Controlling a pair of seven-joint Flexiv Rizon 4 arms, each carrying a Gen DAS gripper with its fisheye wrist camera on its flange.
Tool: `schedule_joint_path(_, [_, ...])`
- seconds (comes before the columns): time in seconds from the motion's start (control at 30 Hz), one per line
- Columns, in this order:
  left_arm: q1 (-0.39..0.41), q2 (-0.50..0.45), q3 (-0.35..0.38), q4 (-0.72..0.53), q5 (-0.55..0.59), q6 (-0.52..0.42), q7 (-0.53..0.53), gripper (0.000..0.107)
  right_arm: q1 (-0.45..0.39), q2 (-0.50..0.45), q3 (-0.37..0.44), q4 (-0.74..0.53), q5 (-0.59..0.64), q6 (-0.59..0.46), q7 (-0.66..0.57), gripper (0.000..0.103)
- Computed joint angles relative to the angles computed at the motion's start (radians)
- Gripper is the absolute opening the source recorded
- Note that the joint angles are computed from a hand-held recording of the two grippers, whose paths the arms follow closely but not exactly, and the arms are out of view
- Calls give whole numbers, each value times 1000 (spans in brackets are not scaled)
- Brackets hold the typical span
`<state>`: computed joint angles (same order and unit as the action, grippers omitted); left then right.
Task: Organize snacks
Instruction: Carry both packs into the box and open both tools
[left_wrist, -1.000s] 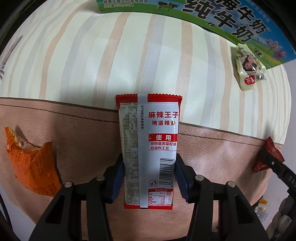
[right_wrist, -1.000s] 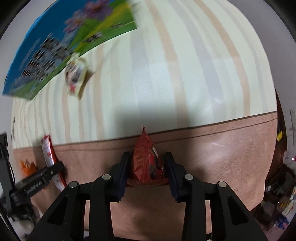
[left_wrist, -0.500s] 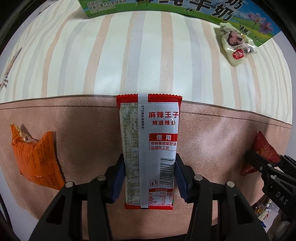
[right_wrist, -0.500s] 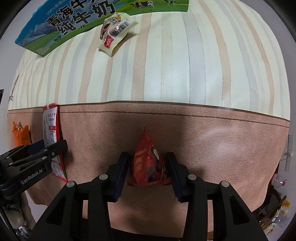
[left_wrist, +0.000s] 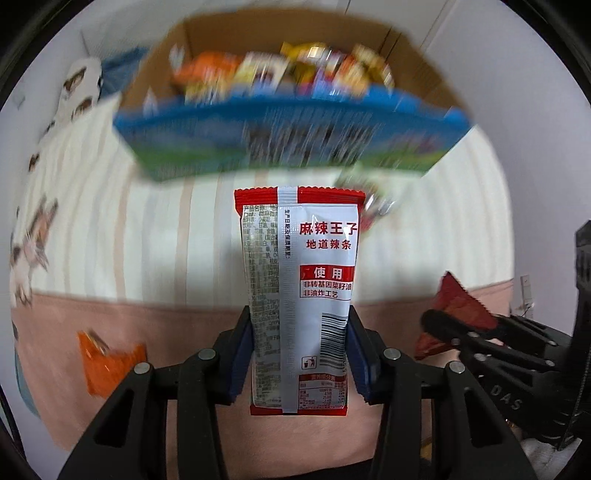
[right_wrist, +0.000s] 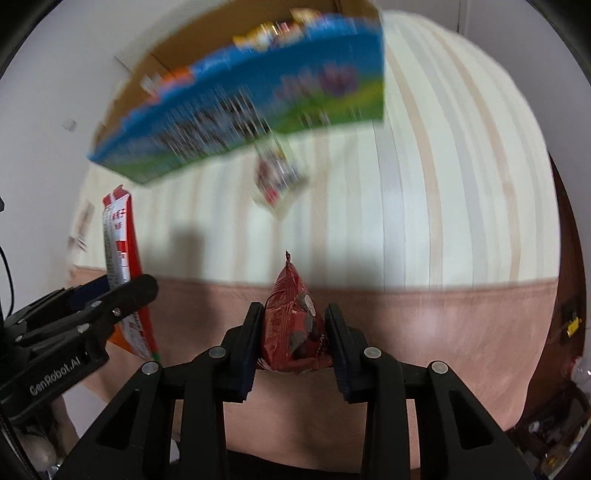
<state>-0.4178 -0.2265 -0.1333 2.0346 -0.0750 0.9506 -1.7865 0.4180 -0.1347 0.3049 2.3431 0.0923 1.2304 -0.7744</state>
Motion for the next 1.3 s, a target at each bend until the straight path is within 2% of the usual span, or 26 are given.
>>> schedule_joint_path(0.2, [7, 12, 7, -103, 40, 25, 26, 43, -27, 58, -52, -71, -97, -22, -15, 36])
schedule_joint_path(0.4, [16, -14, 25, -194, 95, 53, 41, 43, -48, 27, -88, -178, -188, -41, -14, 36])
schedule_joint_path(0.67, [38, -126, 35, -354, 88, 35, 80, 43, -90, -64, -98, -343, -136, -78, -111, 36])
schedule_joint_path(0.83, [68, -267, 43, -555, 35, -93, 129, 43, -112, -177, -130, -501, -158, -147, -149, 36])
schedule_joint_path(0.97, [89, -422, 46, -775, -10, -263, 158, 43, -138, -304, -146, -672, -157, -246, -192, 36])
schedule_joint_path(1.17, [109, -635, 53, -1078, -73, -528, 135, 44, -161, -465, -148, -887, -136, -393, -243, 36])
schedule_joint_path(1.3, [118, -733, 57, -1206, -98, -642, 110, 43, -182, -547, -114, -993, -75, -469, -300, 36])
